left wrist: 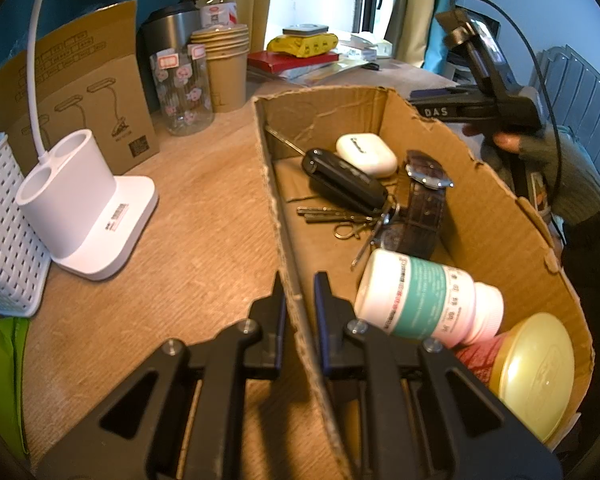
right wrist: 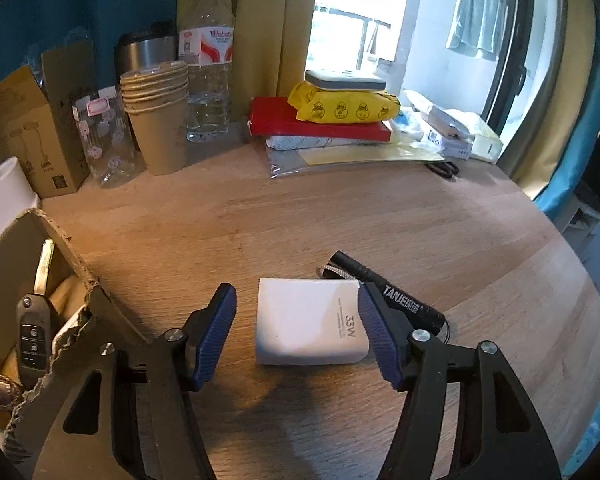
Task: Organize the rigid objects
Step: 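Move the right tool to the white charger and grasp it, then lift the white charger with the right tool and carry it over the box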
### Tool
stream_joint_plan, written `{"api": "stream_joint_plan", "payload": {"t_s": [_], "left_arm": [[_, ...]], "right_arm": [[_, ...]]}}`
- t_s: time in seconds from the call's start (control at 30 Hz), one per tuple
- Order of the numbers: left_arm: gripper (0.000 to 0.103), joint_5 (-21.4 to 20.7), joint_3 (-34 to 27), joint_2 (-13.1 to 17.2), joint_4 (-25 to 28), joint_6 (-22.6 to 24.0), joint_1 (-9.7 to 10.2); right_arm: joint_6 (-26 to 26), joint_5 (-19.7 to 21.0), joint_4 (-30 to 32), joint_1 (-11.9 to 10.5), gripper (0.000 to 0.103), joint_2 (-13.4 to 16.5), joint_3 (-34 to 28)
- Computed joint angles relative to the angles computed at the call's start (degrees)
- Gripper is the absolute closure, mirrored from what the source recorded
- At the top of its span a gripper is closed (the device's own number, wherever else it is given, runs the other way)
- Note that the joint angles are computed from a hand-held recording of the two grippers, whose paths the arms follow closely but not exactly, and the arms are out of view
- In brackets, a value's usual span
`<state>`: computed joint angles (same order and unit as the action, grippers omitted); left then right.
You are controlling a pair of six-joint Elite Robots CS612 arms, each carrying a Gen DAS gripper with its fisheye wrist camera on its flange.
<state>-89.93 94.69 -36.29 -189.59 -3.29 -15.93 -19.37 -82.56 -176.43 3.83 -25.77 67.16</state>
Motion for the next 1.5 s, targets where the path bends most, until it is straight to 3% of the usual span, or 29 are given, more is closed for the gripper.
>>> {"api": "stream_joint_plan", "payload": {"t_s": [0.17,0.4,0.47,0.8,0.9,1.03,1.5], "left_arm": [[0.089,0.0,0.0,0.0,0.0,0.0,-0.02],[0.089,0.0,0.1,0.0,0.0,-0.1,-0.06],[0.089,-0.1,0.0,0.0,0.0,0.0,0.0],[0.089,-0.1,0.0,0.0,0.0,0.0,0.01],[0.089,-0.1,0.0,0.0,0.0,0.0,0.02],[0.089,-0.1,0.0,0.0,0.1,0.0,0.02],[0.089,-0.1,0.0,0.0,0.0,0.0,0.01]], "right_arm": [[-0.8,0.5,-0.6,-0.1,0.052,-0.3,0.6],[-0.1,1.5,0.0,-0.4,0.049,-0.2,0.2],[0.2,1.2,1.0,-0.4,0.036,-0.1,-0.2],[-1.2,0.2,5.6,0.0,0.036,0.7,-2.3],[-0.9,-1.0,5.6,0.1,0.043,0.8,-2.5],[-0.5,-0.8,5.3,0.1,0.043,0.6,-1.9],[2.9,3.3,-6.9,-0.3,0.044,-3.8,6.1]]}}
